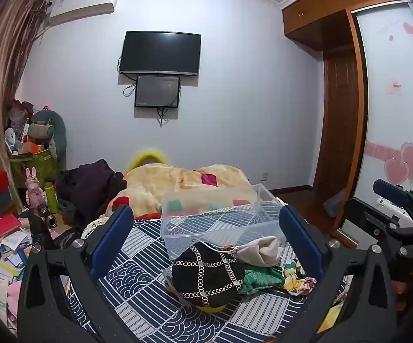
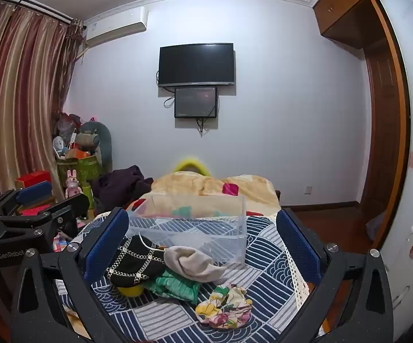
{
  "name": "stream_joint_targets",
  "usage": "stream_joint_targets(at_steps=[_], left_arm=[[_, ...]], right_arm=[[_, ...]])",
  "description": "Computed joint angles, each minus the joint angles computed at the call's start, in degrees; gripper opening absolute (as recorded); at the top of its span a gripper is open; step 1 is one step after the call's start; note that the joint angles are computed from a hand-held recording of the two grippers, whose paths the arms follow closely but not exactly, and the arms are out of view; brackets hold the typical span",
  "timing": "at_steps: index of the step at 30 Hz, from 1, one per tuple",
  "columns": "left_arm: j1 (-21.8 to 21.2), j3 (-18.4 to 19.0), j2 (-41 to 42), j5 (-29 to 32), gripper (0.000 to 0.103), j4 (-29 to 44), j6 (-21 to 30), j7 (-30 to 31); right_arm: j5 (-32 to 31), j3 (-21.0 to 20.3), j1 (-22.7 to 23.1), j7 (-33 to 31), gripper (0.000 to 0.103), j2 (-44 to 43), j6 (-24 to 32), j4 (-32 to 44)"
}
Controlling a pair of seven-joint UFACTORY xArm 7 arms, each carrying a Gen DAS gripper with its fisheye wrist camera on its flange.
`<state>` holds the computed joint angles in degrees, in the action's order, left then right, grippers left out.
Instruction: Organize soft objects
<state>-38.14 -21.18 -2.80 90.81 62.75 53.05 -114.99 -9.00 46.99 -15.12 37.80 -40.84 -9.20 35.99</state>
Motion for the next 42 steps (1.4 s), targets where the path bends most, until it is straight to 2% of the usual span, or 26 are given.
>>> stream_joint_targets(at_steps=[7, 15, 16, 42], left_arm=[[-0.37, 0.01, -0.23, 0.39, 0.103, 0.44, 0.14, 1.86], [-0.15, -0.28, -0.33, 1.39, 0.103, -0.04, -0.65, 1.33], [-0.21, -0.36, -0.24, 1.61, 0.103, -0.09, -0.52, 1.15], [-0.5, -0.34, 0.0, 1.88, 0.103, 0.56, -0.18, 1.42]], right_arm=[[0.0, -0.47, 0.69, -0.01, 0.103, 0.5, 0.67, 0.22], [-0.56, -1.09, 1.88, 0.48, 0.103, -0.64, 1.76, 0.41], [-1.06, -0.46, 0.66, 0.25, 0.103, 0.66, -0.2, 0.26], [0.08, -1.09, 1.04, -0.5, 0.103, 0.44, -0.1, 0.34]])
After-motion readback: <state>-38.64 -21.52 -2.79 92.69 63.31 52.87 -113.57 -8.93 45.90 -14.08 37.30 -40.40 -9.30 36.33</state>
